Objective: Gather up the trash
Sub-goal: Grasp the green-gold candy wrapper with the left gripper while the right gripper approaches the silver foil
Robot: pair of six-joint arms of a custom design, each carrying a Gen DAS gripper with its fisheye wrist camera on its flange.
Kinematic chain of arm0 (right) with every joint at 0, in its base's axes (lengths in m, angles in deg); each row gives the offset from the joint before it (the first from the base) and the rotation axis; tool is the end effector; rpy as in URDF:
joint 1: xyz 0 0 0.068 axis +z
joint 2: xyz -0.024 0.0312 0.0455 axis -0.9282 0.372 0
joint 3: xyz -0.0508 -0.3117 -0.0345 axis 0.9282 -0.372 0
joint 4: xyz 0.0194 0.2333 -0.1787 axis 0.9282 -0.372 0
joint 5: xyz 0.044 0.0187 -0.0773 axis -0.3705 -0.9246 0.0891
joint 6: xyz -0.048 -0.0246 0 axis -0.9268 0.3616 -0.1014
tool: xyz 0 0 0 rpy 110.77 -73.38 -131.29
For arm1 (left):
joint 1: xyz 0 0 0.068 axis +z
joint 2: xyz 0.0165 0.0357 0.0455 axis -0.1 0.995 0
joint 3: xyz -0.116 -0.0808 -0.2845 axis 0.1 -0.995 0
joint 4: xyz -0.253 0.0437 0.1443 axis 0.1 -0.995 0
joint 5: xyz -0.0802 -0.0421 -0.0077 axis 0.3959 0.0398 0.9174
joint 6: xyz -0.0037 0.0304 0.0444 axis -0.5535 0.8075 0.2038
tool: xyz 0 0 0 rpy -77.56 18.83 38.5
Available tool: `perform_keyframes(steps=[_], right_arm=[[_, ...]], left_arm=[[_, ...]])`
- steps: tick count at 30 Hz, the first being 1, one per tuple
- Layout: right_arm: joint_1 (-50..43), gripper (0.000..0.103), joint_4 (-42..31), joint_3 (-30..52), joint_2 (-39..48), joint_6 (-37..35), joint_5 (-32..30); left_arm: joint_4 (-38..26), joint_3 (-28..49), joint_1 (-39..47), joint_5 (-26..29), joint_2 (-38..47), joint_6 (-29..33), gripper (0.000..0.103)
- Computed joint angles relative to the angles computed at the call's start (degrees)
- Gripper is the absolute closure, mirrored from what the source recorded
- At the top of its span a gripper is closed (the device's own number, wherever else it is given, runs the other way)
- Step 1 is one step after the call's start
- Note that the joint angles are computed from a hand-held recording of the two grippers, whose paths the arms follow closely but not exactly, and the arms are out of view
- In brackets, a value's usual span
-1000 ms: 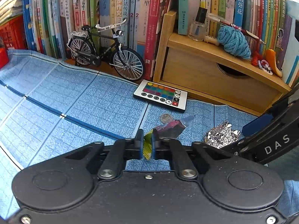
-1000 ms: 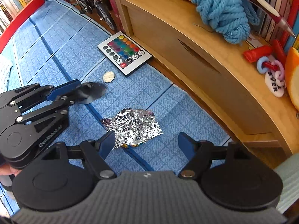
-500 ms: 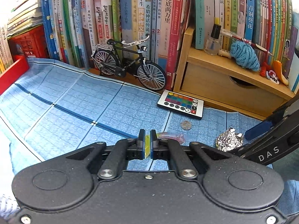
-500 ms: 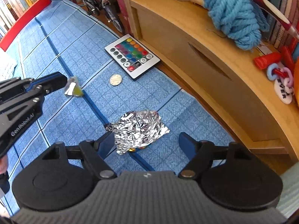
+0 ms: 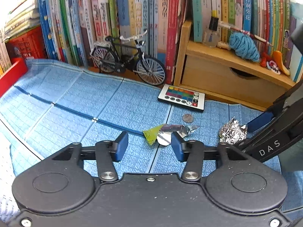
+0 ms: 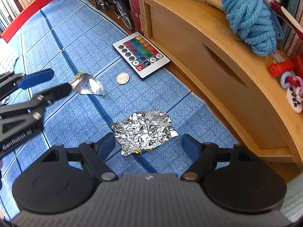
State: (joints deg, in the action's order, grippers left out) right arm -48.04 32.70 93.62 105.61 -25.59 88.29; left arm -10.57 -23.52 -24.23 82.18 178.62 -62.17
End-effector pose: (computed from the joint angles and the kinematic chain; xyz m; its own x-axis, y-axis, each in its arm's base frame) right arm 0.2647 0.0942 0.0929 -0.8785 0.4117 -0.2425 0.3895 0.9110 0.1355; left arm 0.3473 -0.1308 0.0853 -0.4805 0.5961 -0.6433 0.7987 0.6004 -0.0403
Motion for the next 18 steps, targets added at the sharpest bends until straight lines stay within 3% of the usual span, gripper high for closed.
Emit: perform_keyframes(steps=[7,14,18], right_arm=[[-0.2,0.017,0.3,-0.4,-0.4,0.0,-0.3],[-0.2,0.017,0.5,-0.7,-0.7,-0.2,-0.2],[0.0,0.017,0.6,-0.7,-0.7,-0.5,0.1]], left_arm=[[-6.5,6.4,-0.8,2.6,4.4,-13.8,0.040],[-4.4,6.3,-3.5,-1.9,5.0,-16.2,0.029],[-3.5,6.3,-4.6,-4.0,5.4,-15.7,0.028]])
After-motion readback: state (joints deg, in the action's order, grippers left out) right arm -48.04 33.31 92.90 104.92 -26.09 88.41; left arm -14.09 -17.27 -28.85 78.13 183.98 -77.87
